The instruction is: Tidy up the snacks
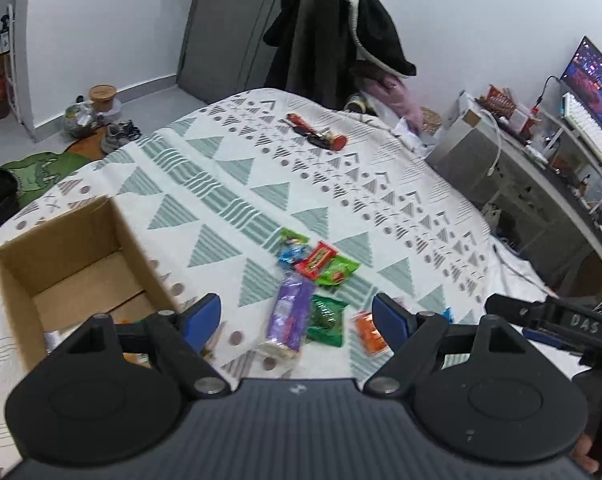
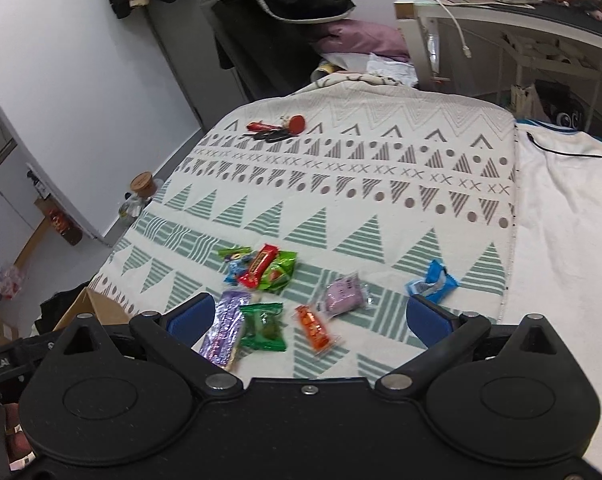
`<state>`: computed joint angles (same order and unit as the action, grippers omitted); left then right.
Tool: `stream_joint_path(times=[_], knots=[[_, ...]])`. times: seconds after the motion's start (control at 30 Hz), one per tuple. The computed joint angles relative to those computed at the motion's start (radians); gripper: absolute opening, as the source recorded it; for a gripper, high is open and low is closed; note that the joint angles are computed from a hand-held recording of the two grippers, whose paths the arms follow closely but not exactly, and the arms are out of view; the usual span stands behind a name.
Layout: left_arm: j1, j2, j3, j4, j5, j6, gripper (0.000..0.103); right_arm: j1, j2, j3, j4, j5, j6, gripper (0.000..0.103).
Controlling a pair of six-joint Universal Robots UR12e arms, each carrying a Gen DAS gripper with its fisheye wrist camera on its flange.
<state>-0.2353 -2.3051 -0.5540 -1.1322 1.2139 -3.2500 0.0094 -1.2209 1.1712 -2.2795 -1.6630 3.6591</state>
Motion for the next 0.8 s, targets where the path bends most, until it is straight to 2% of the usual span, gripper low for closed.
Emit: stream_joint_path(times=[0.17, 0.4, 0.57, 0.8], knots=[[-0.014, -0.019, 0.032, 0.0, -0.013, 0.026, 0.082, -0.018, -0.009, 0.019, -0.009, 0.007, 0.026, 0.103], [-0.03, -0.072, 0.126, -0.078, -0.022, 0.029, 0.082, -0.036, -0.013, 0.047, -0.036, 0.012, 0.083, 0.103], [-0.032, -0.092, 0.142, -0.087, -0.042, 0.007, 0.082, -0.048, -0.007, 0.051, -0.03, 0.037, 0.102, 0.103], [-0.049, -0.155, 0.228, -0.139, 0.026, 0.031, 0.081, -0.054, 0.012, 0.045, -0.02, 0.057, 0.088, 0.101]])
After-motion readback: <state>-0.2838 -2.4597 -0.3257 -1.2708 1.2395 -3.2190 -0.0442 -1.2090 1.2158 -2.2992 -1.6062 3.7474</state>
